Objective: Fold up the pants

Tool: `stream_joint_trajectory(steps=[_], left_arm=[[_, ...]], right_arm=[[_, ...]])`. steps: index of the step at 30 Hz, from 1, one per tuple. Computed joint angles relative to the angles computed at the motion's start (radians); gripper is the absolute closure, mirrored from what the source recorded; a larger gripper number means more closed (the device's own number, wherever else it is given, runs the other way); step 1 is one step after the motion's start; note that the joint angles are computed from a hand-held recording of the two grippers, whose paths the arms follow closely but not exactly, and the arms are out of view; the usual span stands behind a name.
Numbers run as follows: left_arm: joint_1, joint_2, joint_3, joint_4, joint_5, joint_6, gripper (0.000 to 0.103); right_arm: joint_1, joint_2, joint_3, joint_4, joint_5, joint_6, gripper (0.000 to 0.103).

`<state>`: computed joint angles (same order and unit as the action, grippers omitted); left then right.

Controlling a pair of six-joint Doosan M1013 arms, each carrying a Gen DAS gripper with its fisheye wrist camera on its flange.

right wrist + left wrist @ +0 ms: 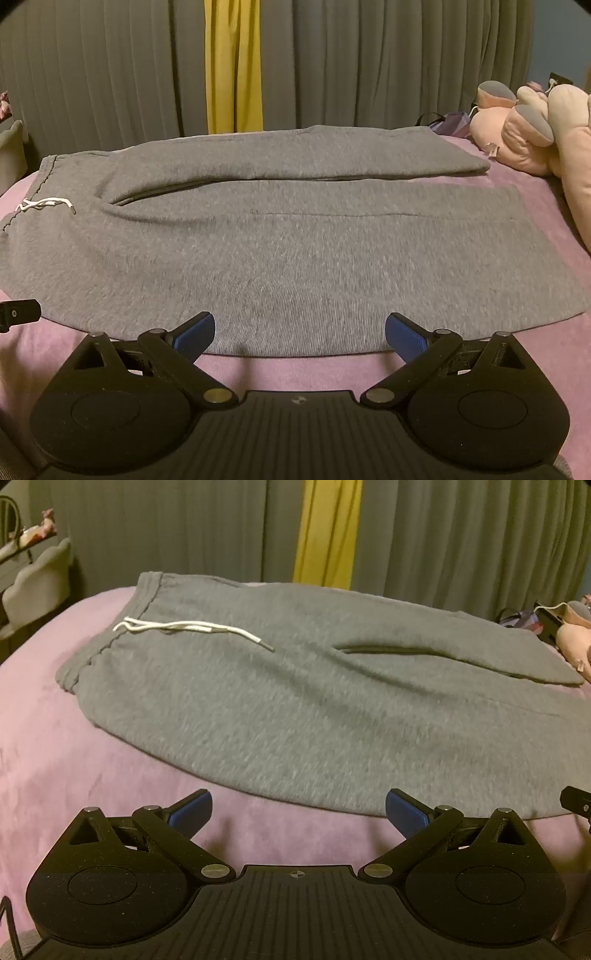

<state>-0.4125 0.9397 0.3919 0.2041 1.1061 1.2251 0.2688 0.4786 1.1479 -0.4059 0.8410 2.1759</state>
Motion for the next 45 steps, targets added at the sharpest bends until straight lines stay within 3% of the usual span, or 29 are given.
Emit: stream_joint_trajectory(steps=[21, 32, 45], left_arm=[[-0.003, 0.015, -0.027, 0.003, 0.032, 0.012, 0.000], [-0.005, 0.049, -0.091, -0.009, 0.084, 0.042, 0.000], [-0.003, 0.079, -0.150, -0.020, 0.131, 0.036, 0.000]], right_arm=[[0.005, 0.001, 0.010, 0.005, -0.021, 0.015, 0.004], [-0.008, -0.003, 0.026, 0.076, -0.067, 0.019, 0.004], [-0.018, 0.006, 0.016, 0.108, -0.061, 0.011, 0.004]])
